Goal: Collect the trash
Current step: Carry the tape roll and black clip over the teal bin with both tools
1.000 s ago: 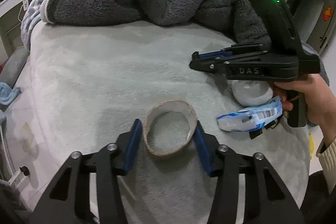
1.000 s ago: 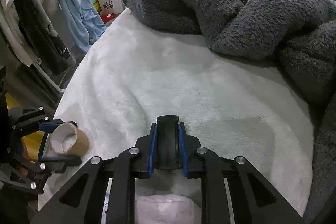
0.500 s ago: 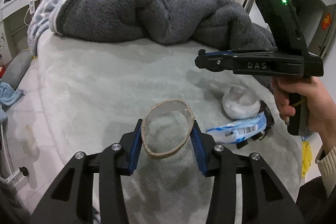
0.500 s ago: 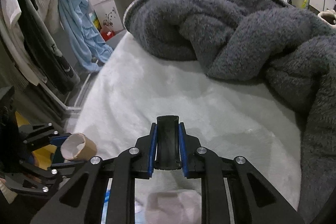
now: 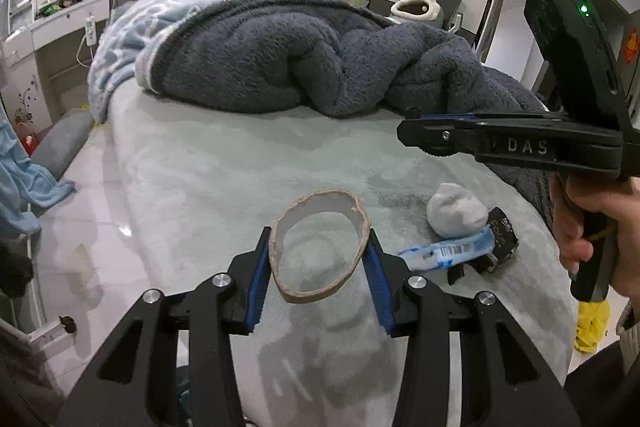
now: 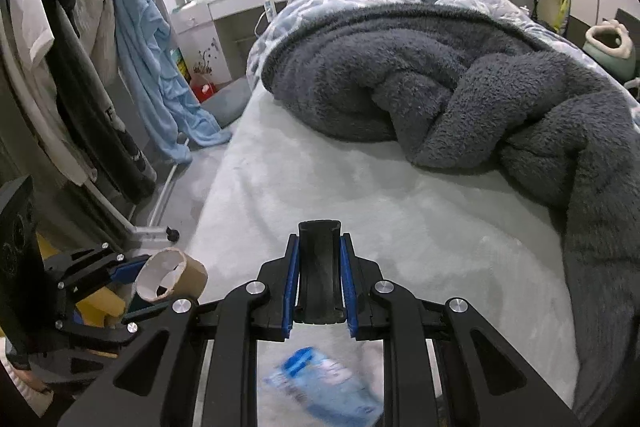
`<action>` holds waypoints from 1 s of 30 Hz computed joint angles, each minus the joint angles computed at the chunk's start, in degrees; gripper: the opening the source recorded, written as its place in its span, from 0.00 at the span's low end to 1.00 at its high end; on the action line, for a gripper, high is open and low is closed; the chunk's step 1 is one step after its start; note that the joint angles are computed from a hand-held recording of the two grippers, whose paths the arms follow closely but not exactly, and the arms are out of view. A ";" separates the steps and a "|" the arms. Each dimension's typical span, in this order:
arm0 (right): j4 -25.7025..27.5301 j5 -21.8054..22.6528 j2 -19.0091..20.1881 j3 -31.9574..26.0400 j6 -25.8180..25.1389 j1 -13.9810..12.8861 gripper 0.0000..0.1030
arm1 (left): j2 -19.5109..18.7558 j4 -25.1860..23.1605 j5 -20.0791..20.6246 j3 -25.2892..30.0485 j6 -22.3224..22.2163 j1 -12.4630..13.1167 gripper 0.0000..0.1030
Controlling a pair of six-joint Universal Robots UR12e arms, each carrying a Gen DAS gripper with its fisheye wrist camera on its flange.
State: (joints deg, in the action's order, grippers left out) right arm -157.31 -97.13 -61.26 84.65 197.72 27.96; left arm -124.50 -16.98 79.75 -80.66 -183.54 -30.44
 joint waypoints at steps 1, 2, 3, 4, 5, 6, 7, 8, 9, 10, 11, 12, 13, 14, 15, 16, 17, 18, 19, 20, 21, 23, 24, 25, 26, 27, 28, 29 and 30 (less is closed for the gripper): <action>-0.34 -0.40 -0.17 0.16 0.77 0.35 0.19 | 0.62 0.61 0.56 -0.77 0.16 -0.05 0.45; -0.64 -1.19 -0.32 0.36 1.44 0.82 0.19 | 1.06 0.95 0.91 -1.31 0.09 -0.05 0.45; -1.00 -2.16 -0.52 0.70 1.94 1.30 0.19 | 1.44 1.28 1.29 -1.86 -0.04 -0.03 0.45; -1.28 -3.01 -0.77 1.07 2.53 1.77 0.19 | 1.95 1.59 1.99 -2.56 -0.40 -0.05 0.45; -1.59 -3.84 -1.04 1.47 3.30 2.24 0.19 | 2.29 1.74 2.43 -3.05 -0.76 -0.06 0.45; -2.01 -4.45 -1.29 1.86 3.96 2.65 0.19 | 2.72 1.99 2.79 -3.71 -1.14 -0.06 0.45; -2.51 -4.96 -1.61 2.35 4.49 3.11 0.19 | 3.24 2.42 3.09 -4.58 -1.62 -0.06 0.45; -2.81 -5.42 -1.82 2.64 4.81 3.58 0.19 | 3.59 2.62 3.29 -5.16 -1.98 -0.05 0.45; -2.95 -5.73 -2.00 2.88 5.02 4.00 0.19 | 3.98 2.74 3.50 -5.76 -2.28 -0.07 0.45; -3.10 -5.95 -2.18 3.06 5.12 4.42 0.19 | 4.42 2.97 3.87 -6.43 -2.51 -0.10 0.45; -3.35 -6.22 -2.35 3.29 5.28 4.85 0.19 | 4.88 3.23 4.36 -7.11 -2.74 -0.14 0.45; -3.53 -6.50 -2.53 3.49 5.50 5.25 0.19 | 5.29 3.44 4.58 -7.70 -3.03 -0.12 0.45; -3.79 -6.66 -2.71 3.74 5.80 5.58 0.19 | 5.63 3.62 4.79 -8.17 -3.31 -0.12 0.45; -4.06 -6.87 -2.86 3.98 6.13 5.91 0.19 | 5.99 3.83 5.10 -8.69 -3.62 -0.10 0.45; -4.33 -7.13 -2.99 4.17 6.39 6.19 0.19 | 6.41 4.05 5.63 -9.31 -4.08 -0.10 0.45; -4.52 -7.34 -3.10 4.31 6.62 6.49 0.19 | 6.88 4.27 5.99 -10.04 -4.68 -0.03 0.46; -4.66 -7.46 -3.17 4.40 6.81 6.77 0.19 | 7.27 4.36 6.34 -10.61 -5.15 0.04 0.46; -4.73 -7.49 -3.23 4.44 6.96 7.03 0.19 | 7.69 4.43 6.91 -11.23 -5.59 0.06 0.46; -4.71 -7.66 -3.24 4.33 7.07 7.36 0.19 | 8.11 4.39 7.17 -11.89 -5.96 0.18 0.46; -4.67 -7.91 -3.19 4.21 7.08 7.65 0.19 | 8.41 4.34 7.44 -12.37 -6.20 0.26 0.46; -4.56 -7.99 -3.13 4.04 7.13 7.99 0.19 | 8.85 4.28 8.23 -13.08 -6.37 0.29 0.46; -4.53 -8.00 -2.86 3.65 7.11 8.52 0.19 | 9.38 4.21 8.82 -14.02 -6.76 0.41 0.46; -4.42 -7.94 -2.68 3.36 6.97 8.78 0.19 | 9.65 4.11 8.83 -14.54 -6.97 0.52 0.46; -4.30 -7.71 -2.46 3.02 6.85 8.96 0.19 | 9.90 4.04 8.98 -15.03 -6.90 0.64 0.46; -4.14 -7.45 -2.21 2.64 6.71 9.12 0.19 | 10.12 4.04 9.37 -15.48 -6.79 0.73 0.46; -3.94 -7.09 -1.90 2.15 6.53 9.27 0.19 | 10.25 4.05 9.52 -15.78 -6.82 0.85 0.46; -3.77 -6.62 -1.60 1.65 6.44 9.35 0.19 | 10.40 3.88 9.72 -16.11 -6.90 1.10 0.46; -3.74 -6.16 -1.27 1.11 6.27 9.43 0.19 | 10.52 3.65 9.90 -16.40 -7.07 1.37 0.46; -3.55 -5.93 -0.92 0.47 5.90 9.60 0.19 | 10.58 3.48 9.97 -16.59 -7.22 1.57 0.46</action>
State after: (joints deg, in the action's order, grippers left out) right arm -160.87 -103.05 -62.17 85.12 203.62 37.55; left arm -113.91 -13.49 89.72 -97.25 -190.76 -28.87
